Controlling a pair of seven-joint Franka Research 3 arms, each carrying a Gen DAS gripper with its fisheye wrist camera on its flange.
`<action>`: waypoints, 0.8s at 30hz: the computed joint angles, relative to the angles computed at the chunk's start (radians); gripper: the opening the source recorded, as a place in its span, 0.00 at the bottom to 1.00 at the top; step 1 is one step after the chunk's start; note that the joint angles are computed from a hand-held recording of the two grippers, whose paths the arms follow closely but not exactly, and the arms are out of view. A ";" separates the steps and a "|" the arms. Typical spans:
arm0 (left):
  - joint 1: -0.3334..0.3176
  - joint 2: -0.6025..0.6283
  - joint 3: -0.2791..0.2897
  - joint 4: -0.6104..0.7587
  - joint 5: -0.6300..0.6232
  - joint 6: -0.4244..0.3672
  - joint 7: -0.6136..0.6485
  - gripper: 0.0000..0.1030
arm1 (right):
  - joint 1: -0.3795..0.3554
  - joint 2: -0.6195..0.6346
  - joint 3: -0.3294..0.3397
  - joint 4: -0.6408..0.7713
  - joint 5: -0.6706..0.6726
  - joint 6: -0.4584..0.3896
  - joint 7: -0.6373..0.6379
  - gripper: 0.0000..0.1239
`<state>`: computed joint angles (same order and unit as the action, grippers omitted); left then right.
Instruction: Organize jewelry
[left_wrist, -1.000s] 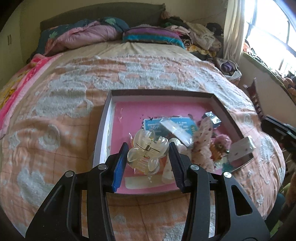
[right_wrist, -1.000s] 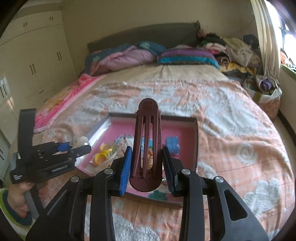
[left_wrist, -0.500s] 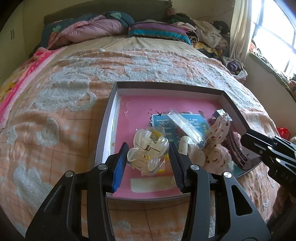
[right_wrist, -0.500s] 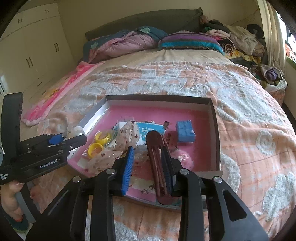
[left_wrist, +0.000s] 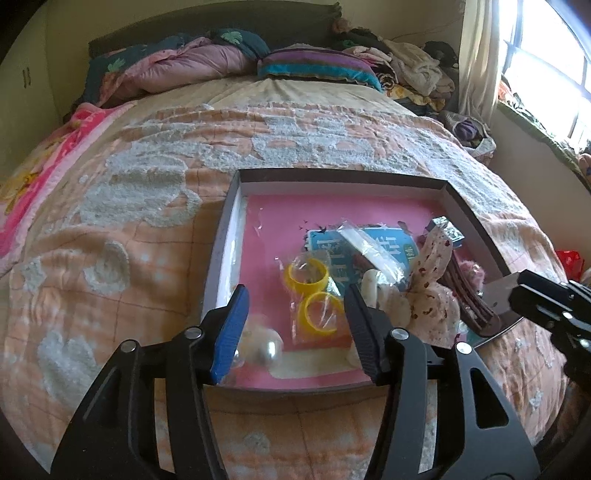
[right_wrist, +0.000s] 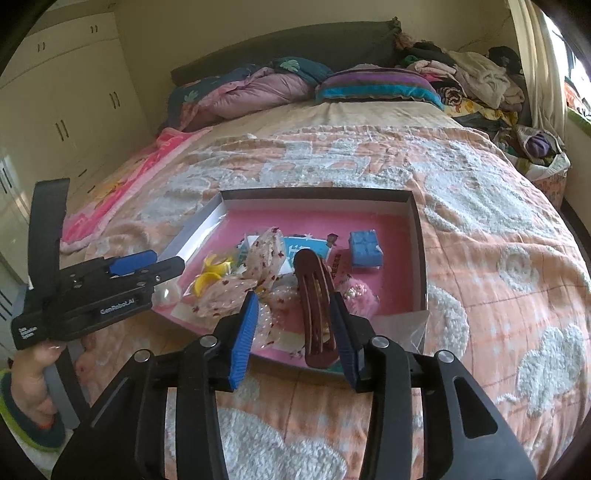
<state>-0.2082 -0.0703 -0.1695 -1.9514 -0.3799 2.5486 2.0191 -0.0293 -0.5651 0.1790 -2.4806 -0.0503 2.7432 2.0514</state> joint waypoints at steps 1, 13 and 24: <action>0.001 -0.006 0.002 -0.002 -0.005 -0.004 0.006 0.44 | 0.004 -0.010 -0.001 -0.004 0.003 -0.003 0.000 0.32; -0.041 -0.173 0.064 -0.116 -0.121 0.007 0.101 0.71 | 0.016 -0.175 0.033 -0.046 0.024 -0.026 0.021 0.59; -0.126 -0.372 0.130 -0.276 -0.140 0.088 0.094 0.91 | 0.004 -0.390 0.087 -0.118 0.006 -0.087 0.041 0.76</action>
<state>-0.3340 -0.4421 -0.0399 -2.2277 -0.5200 2.6366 2.1129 -0.0251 -0.9552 0.2655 -2.5986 -0.0440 2.6560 2.0928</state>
